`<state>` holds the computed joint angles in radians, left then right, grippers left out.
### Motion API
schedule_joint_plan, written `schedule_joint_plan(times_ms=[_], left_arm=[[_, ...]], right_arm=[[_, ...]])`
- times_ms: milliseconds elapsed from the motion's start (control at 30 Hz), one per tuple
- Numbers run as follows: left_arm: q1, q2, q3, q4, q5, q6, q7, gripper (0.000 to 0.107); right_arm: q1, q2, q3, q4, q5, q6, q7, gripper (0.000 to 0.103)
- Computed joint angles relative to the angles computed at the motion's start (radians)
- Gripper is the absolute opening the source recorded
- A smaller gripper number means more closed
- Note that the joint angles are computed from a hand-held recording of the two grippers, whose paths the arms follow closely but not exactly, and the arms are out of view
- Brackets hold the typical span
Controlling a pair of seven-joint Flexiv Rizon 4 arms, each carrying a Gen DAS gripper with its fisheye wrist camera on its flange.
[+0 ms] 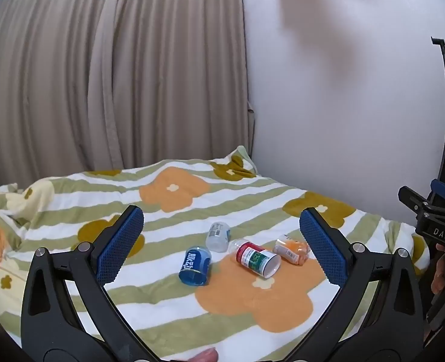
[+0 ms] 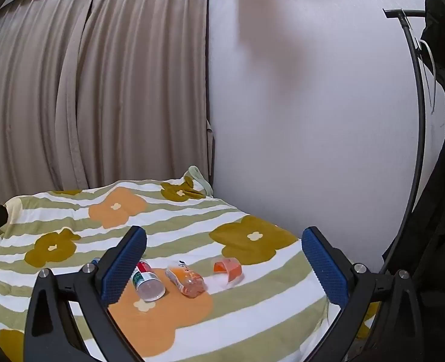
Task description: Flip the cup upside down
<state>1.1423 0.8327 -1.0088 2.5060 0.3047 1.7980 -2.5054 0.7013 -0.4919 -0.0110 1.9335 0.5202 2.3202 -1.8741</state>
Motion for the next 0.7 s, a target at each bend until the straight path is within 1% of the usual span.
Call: schedule_joint_plan(times_ms=[133, 200, 233, 267, 333, 400, 533, 700], left_arm=[[0.001, -0.009, 0.002, 0.006, -0.001, 0.026, -0.011, 0.103], [-0.012, 0.003, 0.018, 0.011, -0.004, 0.016, -0.003, 0.103], [0.009, -0.001, 0.008, 0.002, 0.018, 0.021, -0.026, 0.103], [0.003, 0.0, 0.011, 0.012, -0.001, 0.031, -0.005, 0.103], [-0.002, -0.002, 0.016, 0.01, -0.004, 0.031, 0.0, 0.103], [-0.006, -0.006, 0.017, 0.002, -0.01, 0.026, 0.002, 0.103], [-0.005, -0.004, 0.014, -0.005, -0.012, 0.025, 0.009, 0.103], [0.004, 0.002, 0.004, -0.009, -0.017, 0.03, 0.006, 0.103]], right_arm=[[0.006, -0.003, -0.007, -0.001, 0.01, 0.02, -0.023, 0.103], [0.017, 0.002, -0.005, -0.009, 0.03, 0.011, -0.061, 0.103], [-0.004, 0.0, 0.005, -0.004, 0.004, 0.003, -0.026, 0.103], [-0.003, -0.001, 0.005, -0.006, 0.003, 0.004, -0.025, 0.103], [0.002, -0.005, 0.002, -0.011, 0.006, 0.005, -0.027, 0.103], [0.005, 0.041, -0.008, 0.003, 0.019, -0.024, -0.046, 0.103], [0.021, 0.042, -0.026, -0.012, 0.046, -0.031, -0.074, 0.103], [0.022, 0.044, -0.025, -0.018, 0.065, -0.027, -0.099, 0.103]])
